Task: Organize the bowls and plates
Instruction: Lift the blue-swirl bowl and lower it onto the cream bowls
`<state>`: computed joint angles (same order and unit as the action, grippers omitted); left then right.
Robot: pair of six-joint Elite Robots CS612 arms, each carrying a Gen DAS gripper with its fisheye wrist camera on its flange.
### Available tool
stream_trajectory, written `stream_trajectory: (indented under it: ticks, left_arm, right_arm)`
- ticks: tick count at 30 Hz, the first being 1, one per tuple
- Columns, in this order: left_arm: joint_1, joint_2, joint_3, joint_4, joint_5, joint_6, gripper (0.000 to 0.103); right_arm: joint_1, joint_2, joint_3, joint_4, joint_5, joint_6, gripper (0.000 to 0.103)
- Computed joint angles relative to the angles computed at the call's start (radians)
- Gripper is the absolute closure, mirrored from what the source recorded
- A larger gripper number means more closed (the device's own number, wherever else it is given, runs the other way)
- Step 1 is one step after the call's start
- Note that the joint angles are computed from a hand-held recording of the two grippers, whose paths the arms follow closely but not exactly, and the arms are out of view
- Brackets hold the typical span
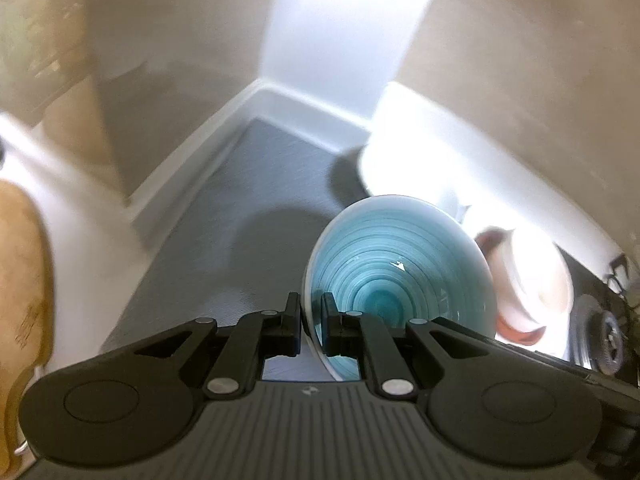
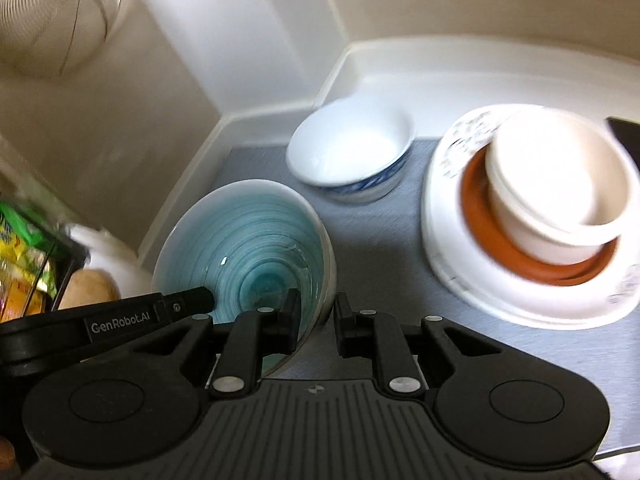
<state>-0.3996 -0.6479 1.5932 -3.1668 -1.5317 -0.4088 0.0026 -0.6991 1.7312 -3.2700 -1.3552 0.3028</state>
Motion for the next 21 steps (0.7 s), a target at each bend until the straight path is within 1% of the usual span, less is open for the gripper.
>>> stream_trajectory:
  ticks: [10,13,17,21]
  left_arm:
    - [-0.037,0.016,-0.055,-0.064,-0.087,0.077,0.093]
    - [-0.051,0.034,-0.095,-0.057,-0.110,0.095,0.093]
    - [-0.066,0.052,-0.138,-0.042,-0.140,0.113,0.093]
    - [-0.076,0.087,-0.209,0.030,-0.167,0.118,0.093]
  right_arm:
    - [-0.039,-0.045,0.070,-0.130,-0.103,0.058,0.084]
    - [-0.057,-0.062,0.088,-0.147,-0.128,0.062,0.084]
    - [-0.080,-0.067,0.095,-0.165,-0.165,0.060,0.084]
    - [-0.104,-0.063,0.091,-0.155,-0.183,0.061,0.085]
